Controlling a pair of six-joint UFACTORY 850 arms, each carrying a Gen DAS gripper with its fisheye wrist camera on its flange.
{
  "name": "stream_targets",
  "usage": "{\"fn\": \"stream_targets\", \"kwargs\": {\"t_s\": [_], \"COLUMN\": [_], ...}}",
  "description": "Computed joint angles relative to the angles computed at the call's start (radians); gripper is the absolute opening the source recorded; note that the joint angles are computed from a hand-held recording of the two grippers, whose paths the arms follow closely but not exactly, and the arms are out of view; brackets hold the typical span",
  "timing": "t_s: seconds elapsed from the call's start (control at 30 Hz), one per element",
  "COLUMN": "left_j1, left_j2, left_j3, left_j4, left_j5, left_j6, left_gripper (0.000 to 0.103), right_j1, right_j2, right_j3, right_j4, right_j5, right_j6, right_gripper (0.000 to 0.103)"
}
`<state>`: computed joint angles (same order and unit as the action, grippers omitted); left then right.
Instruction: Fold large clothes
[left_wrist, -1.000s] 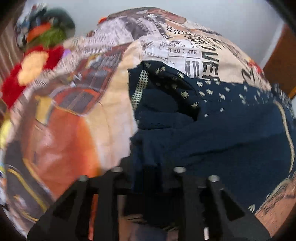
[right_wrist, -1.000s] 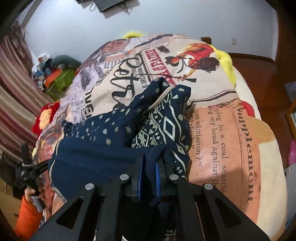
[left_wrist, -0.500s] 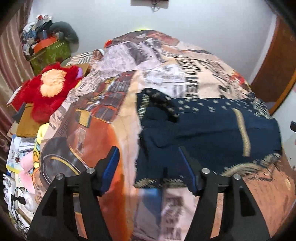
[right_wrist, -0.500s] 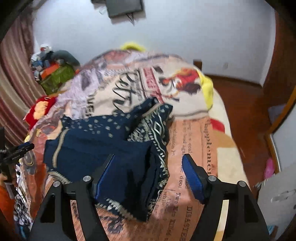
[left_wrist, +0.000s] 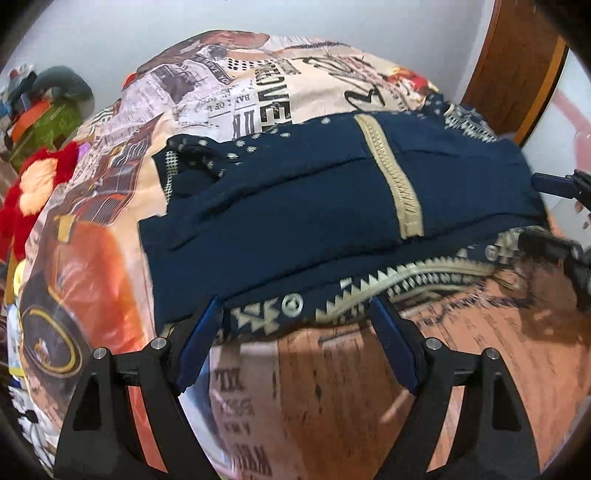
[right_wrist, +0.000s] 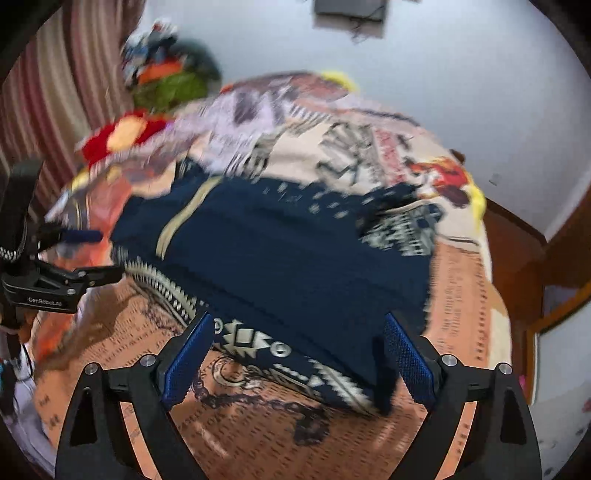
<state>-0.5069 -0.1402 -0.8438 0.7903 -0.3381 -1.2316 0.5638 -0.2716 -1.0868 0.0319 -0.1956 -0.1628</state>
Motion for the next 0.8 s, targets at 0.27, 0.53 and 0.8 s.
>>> {"fn": "stream_targets", "kwargs": {"t_s": [0.27,0.53,0.8], "left_j1": [0.025,0.094,0.156], "left_j2": [-0.073,-0.047,-0.110], "left_j3": [-0.056,-0.062,-0.169], "left_j4": [0.019,-0.016,0.163], "left_j5": [-0.007,0.029,-0.070], "left_j6": [0.083,0.201,0.096], "left_gripper": [0.090,0.090,0.090], "right_j1": [0.030,-0.015,-0.055], "right_j2": [-0.166,-0.222,-0.302], "right_j3": [-0.169,-0.276,-0.430], "right_j4": [-0.046,0.034,0.033], "right_j5": [-0.176,-0.183,-0.185], "right_j6": [-0.036,-0.130,-0.117], "right_gripper": [0.092,0.092,0.092]}}
